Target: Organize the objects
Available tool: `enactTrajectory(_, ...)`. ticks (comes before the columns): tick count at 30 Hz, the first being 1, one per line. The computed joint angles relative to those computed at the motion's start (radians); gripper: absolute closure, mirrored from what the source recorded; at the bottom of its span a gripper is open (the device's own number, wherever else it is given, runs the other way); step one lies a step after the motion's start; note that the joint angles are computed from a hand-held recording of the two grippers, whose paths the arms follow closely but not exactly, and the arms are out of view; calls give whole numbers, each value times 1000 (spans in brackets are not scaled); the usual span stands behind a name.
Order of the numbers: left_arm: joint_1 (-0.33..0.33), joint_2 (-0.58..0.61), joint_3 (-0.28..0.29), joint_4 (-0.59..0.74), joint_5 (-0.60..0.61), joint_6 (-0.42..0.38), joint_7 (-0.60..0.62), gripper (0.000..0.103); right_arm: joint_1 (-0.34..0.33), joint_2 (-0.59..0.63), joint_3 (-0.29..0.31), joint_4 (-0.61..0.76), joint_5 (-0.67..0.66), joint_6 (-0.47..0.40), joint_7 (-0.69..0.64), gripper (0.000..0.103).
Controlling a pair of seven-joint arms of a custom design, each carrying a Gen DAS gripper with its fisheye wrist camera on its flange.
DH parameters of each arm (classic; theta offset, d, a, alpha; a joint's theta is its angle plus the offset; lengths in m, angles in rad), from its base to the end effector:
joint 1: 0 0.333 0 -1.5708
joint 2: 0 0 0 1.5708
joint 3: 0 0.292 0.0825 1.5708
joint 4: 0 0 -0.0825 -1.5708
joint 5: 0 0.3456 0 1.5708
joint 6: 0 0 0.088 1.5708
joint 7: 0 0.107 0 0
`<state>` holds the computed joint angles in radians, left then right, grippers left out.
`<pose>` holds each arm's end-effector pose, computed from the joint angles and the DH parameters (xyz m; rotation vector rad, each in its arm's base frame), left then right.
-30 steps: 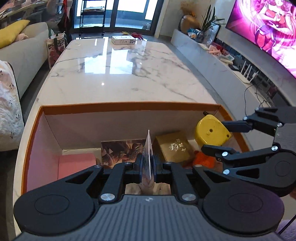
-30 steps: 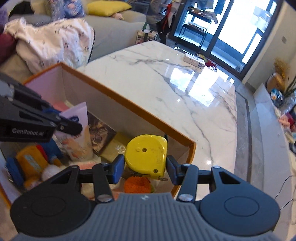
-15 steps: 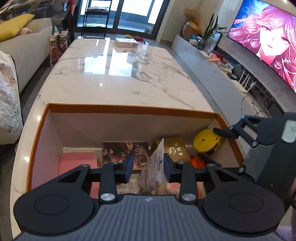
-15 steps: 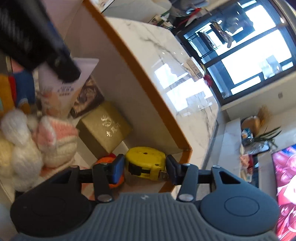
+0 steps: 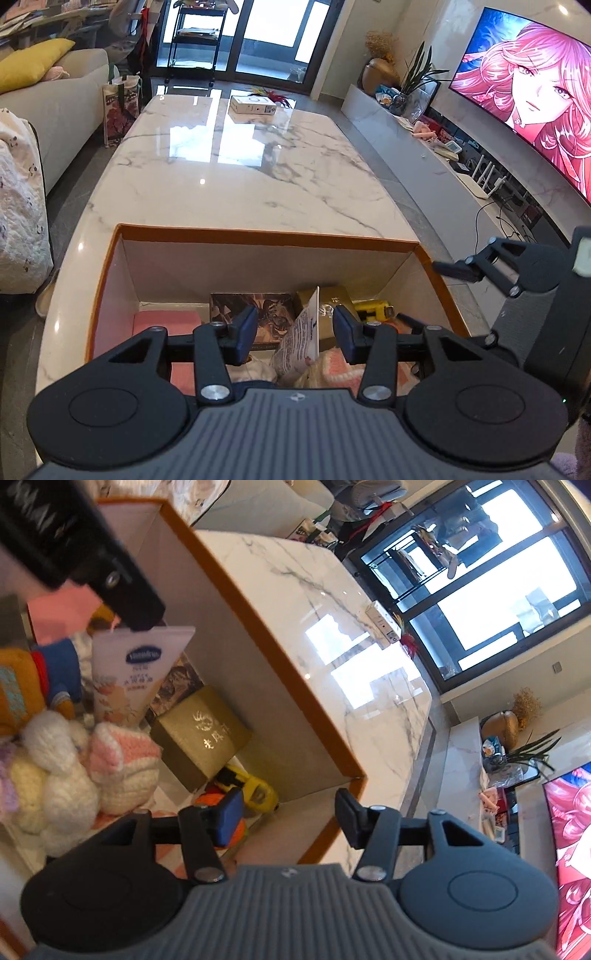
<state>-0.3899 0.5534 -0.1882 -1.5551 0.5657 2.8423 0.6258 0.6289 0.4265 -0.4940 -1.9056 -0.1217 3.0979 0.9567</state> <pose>0.5816 -0.3810 0.4123 -1.8438 1.9278 -1.0192 0.6244 0.1323 0.3955 -2.5788 0.7684 -1.1447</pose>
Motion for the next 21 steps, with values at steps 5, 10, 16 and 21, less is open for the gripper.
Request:
enactTrajectory(5, -32, -78, 35, -81, 67, 17, -66, 49, 59, -90, -62, -81, 8, 28, 70, 47)
enactTrajectory(10, -63, -152, 63, -153, 169, 33, -176, 46, -83, -270, 104, -196, 135, 1, 96, 47)
enactTrajectory(16, -122, -244, 93, -212, 409, -39, -367, 28, -253, -445, 358, -268, 765, -89, -171, 40)
enactTrajectory(21, -135, -325, 54, -273, 537, -193, -476, 23, -271, -567, 430, -341, 1014, -123, -190, 33)
